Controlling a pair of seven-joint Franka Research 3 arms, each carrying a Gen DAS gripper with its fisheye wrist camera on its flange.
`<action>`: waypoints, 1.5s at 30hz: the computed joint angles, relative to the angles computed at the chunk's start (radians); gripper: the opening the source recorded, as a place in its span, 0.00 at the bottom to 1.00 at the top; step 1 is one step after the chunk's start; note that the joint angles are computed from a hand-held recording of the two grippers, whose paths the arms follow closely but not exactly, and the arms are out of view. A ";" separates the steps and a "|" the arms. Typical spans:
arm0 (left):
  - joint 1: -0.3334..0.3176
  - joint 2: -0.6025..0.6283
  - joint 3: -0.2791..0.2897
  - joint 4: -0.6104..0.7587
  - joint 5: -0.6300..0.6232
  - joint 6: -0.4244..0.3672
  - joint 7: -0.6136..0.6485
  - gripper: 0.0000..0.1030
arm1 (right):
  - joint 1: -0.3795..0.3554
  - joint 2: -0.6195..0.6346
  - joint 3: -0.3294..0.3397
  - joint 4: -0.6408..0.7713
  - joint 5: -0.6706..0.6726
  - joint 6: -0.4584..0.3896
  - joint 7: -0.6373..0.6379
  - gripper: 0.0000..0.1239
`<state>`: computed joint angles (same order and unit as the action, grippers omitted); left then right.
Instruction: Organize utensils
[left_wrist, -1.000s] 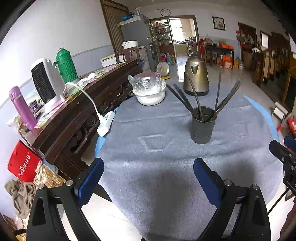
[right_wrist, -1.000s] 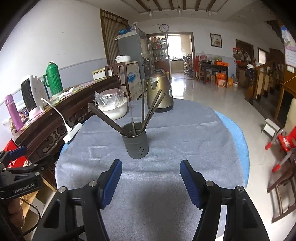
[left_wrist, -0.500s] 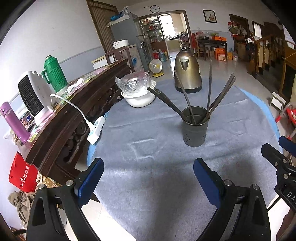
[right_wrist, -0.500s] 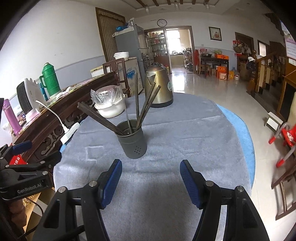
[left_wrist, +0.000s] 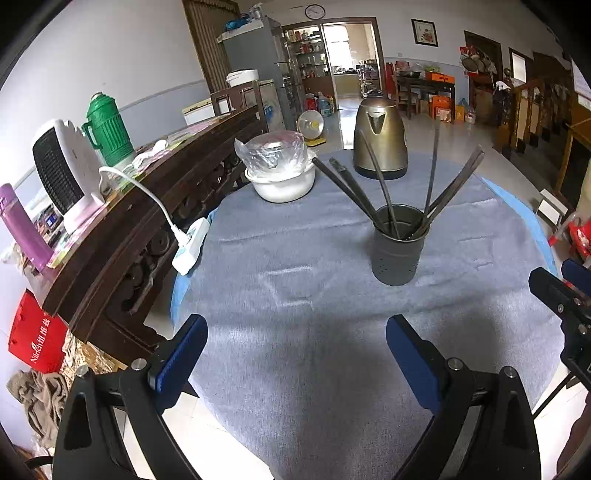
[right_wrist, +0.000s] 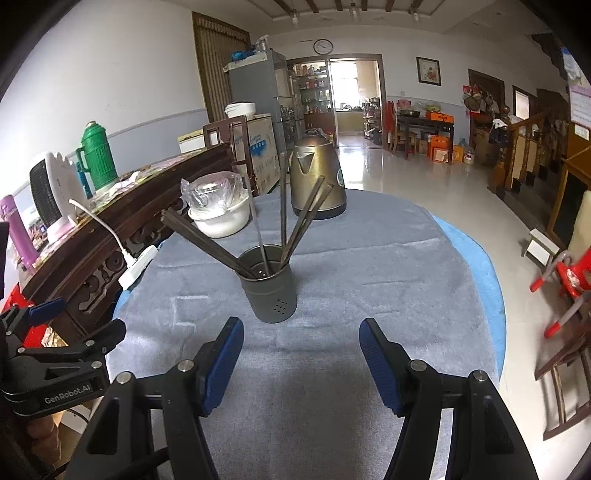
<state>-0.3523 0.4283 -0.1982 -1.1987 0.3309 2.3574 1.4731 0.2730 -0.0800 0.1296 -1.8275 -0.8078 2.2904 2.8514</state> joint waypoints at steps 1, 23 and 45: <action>0.004 0.002 -0.001 0.002 -0.007 0.000 0.000 0.94 | 0.001 0.007 0.002 0.010 0.001 -0.007 -0.005 0.56; 0.017 0.075 0.021 0.103 -0.035 -0.053 -0.029 0.94 | 0.083 0.142 -0.060 0.173 0.005 -0.040 -0.086 0.56; 0.001 0.080 0.020 0.114 -0.011 -0.059 -0.019 0.94 | 0.059 0.109 -0.059 0.135 -0.016 -0.021 -0.066 0.56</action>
